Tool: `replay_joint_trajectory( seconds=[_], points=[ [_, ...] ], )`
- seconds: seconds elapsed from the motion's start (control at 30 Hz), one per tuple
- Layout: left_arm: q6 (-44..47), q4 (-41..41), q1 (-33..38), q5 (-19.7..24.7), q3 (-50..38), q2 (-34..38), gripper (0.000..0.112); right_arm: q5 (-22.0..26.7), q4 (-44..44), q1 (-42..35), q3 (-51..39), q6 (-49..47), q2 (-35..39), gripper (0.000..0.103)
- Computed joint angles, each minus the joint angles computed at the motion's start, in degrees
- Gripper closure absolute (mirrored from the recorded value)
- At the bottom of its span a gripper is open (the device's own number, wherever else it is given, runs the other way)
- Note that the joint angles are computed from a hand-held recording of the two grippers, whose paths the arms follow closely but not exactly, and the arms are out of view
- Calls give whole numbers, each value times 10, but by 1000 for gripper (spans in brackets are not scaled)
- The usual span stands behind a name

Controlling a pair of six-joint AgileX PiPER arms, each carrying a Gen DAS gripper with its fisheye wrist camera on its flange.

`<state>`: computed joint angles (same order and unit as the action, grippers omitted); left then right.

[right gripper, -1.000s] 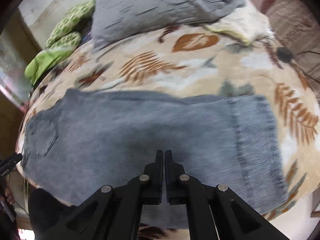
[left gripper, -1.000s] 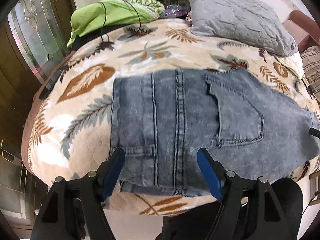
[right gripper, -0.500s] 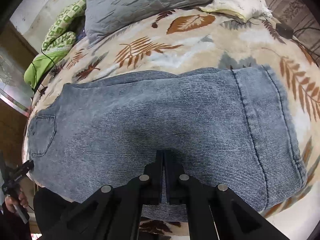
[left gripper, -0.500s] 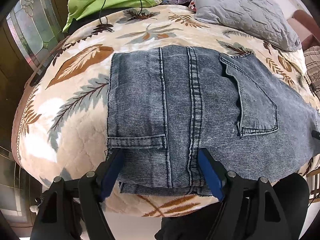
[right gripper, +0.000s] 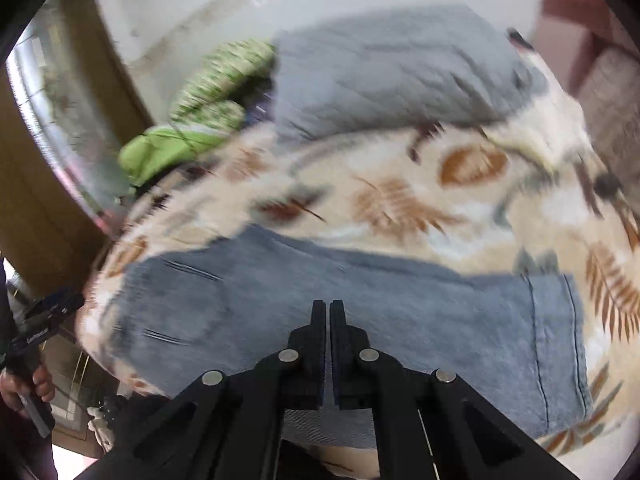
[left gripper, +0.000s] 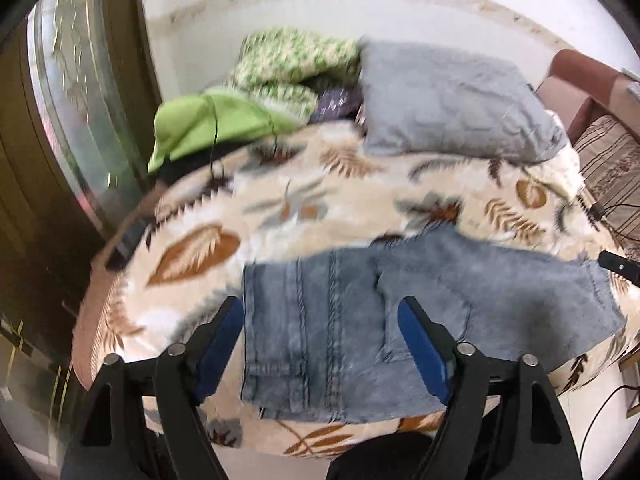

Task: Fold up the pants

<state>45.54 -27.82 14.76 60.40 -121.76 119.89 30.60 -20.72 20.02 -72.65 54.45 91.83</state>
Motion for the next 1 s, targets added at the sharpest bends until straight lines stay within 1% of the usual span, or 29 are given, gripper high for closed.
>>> replay_joint_trajectory(
  seconds=[0.1,0.23,0.33,0.43,0.6,0.77,0.83,1.0],
  points=[
    [11,-1,-14,-19,22,-29,29,10,-53,34,-19,39,-4,99],
    [17,7,-33,-42,58,-62,29,32,-96,65,-27,71,-7,99],
    [12,22,-52,-60,92,-87,29,21,-110,71,3,95,-25,99],
    [19,26,-67,-78,126,-111,29,37,-165,86,32,148,-44,99],
    [24,27,-92,-96,175,-145,29,54,-211,91,87,199,-89,99],
    [31,13,-108,-101,206,-165,29,91,-268,101,134,257,-143,99],
    [34,11,-114,-112,223,-175,29,108,-292,106,150,277,-166,99],
    [46,5,-122,-129,248,-187,29,152,-324,117,175,296,-208,99]
  ],
)
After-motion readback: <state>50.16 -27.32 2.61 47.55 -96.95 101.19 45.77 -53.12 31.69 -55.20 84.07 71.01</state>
